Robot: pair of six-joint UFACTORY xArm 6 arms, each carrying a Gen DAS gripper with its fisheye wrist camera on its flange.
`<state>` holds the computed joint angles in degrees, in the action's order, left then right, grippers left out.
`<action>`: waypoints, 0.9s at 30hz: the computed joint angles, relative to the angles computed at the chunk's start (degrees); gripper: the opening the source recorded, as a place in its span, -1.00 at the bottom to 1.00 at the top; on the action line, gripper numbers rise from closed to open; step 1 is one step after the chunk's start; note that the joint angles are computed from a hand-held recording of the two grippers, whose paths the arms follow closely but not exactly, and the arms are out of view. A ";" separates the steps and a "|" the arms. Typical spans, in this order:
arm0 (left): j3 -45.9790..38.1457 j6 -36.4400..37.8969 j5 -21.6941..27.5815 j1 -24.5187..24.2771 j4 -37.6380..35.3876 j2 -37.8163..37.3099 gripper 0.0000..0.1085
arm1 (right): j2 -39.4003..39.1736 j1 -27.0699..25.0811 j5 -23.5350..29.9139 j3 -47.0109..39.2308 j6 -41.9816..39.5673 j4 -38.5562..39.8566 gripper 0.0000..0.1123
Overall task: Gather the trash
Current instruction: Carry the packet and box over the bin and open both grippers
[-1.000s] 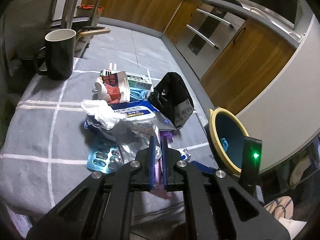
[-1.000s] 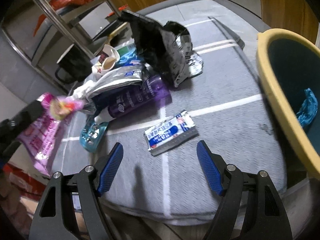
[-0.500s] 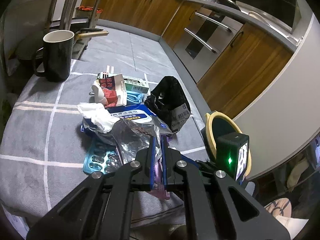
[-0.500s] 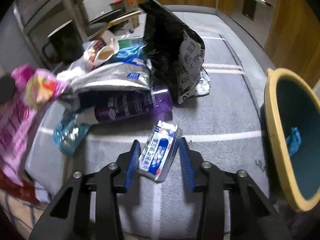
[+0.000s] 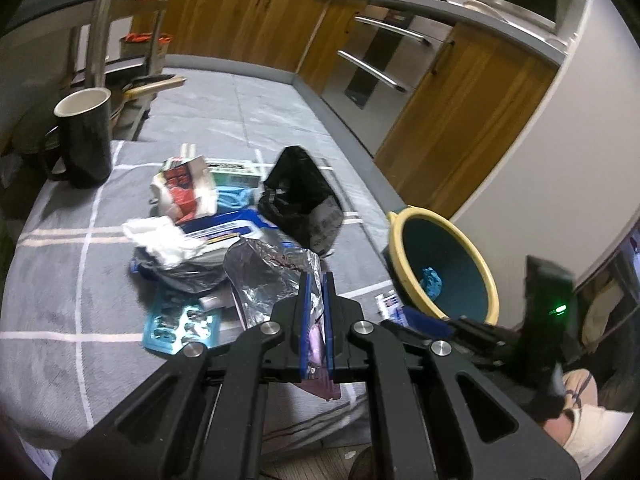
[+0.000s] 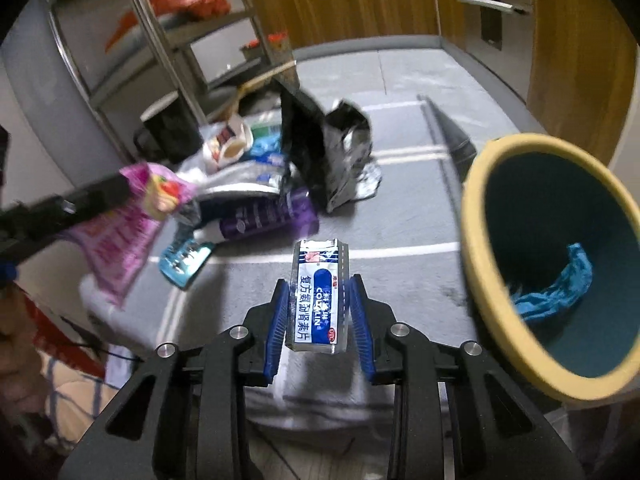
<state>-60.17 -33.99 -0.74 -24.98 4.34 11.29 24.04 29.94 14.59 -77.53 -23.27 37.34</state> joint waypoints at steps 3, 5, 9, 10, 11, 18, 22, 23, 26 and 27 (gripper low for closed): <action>-1.32 1.04 0.44 -0.91 -0.02 0.84 -0.91 | -3.72 -0.80 -1.10 3.32 -5.83 5.97 -0.42; -2.42 0.07 1.11 -1.33 1.85 1.46 -0.91 | -5.78 -1.44 -1.58 5.02 -9.20 9.43 -0.42; -4.11 6.61 0.86 -3.32 -4.44 2.52 -0.91 | -9.54 -2.87 -3.05 8.45 -15.48 16.30 -0.42; -4.45 10.95 0.46 -4.17 -9.15 2.78 -0.91 | -10.12 -3.10 -3.56 9.08 -16.70 17.51 -0.42; -5.05 15.68 0.01 -5.22 -14.07 3.18 -0.91 | -10.77 -3.40 -4.10 9.77 -17.81 18.57 -0.42; -10.47 21.10 1.59 -8.23 -17.43 6.75 -0.91 | -12.42 -6.10 -7.32 12.40 -26.75 29.76 -0.42; -15.10 21.74 3.29 -9.30 -17.17 9.92 -0.91 | -11.65 -7.61 -7.75 11.75 -31.46 37.14 -0.42; -16.67 23.11 3.93 -9.50 -18.27 10.97 -0.91 | -11.39 -8.10 -7.67 11.48 -32.48 38.67 -0.42; -21.62 24.65 6.03 -10.21 -18.84 14.19 -0.91 | -10.66 -9.16 -7.56 10.88 -33.55 40.74 -0.42; -23.57 25.43 6.77 -10.49 -19.35 15.45 -0.91 | -10.57 -9.43 -7.54 10.86 -33.75 41.16 -0.42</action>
